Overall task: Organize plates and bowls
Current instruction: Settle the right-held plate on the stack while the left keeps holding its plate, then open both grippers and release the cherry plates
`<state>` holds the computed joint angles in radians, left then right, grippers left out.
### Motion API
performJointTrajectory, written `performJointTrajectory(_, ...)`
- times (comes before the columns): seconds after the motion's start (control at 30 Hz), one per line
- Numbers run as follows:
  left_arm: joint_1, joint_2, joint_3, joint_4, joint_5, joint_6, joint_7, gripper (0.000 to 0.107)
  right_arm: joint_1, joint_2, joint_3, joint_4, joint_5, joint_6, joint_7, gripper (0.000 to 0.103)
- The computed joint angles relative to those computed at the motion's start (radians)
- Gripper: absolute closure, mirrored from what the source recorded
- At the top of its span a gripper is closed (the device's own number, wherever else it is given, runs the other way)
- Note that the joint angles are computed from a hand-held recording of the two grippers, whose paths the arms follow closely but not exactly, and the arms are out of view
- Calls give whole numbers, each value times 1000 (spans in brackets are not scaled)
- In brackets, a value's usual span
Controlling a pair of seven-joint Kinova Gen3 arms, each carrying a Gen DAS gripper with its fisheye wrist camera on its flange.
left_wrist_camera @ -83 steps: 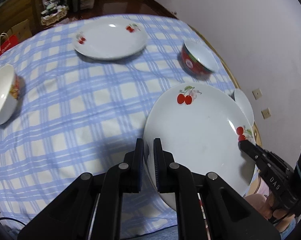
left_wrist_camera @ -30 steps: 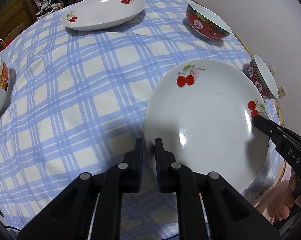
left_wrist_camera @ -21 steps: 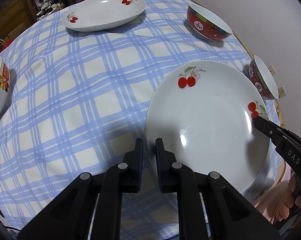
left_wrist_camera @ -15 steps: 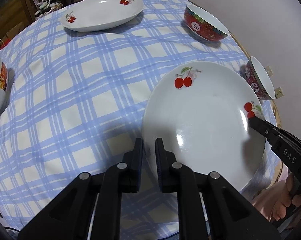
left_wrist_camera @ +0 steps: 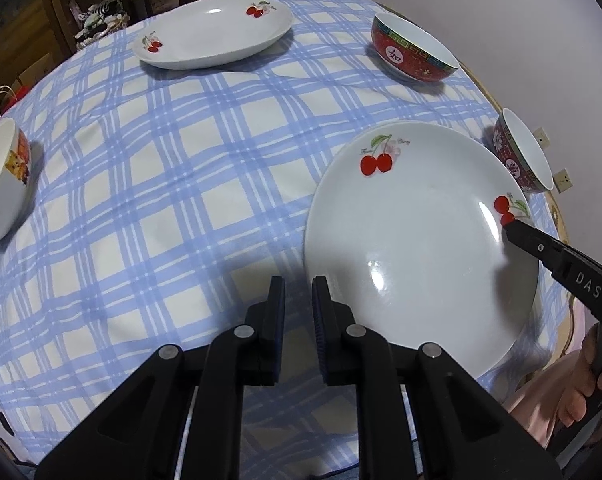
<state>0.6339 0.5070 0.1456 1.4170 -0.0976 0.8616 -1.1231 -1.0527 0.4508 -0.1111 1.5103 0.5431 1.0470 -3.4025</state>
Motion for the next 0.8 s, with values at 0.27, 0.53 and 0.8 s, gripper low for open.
performJointTrajectory(0.27, 1, -2, -15, 0, -20, 19, 32, 93, 2, -5, 0, 11, 1, -12, -10, 92)
performJointTrajectory(0.53, 7, -17, -23, 14, -44, 34, 64, 93, 4, -3, -2, 8, 0, -1, -2, 92)
performJointTrajectory(0.8, -1, -50, -27, 43, -63, 21, 107, 92, -33, 12, 6, -36, 22, 87, -11, 87)
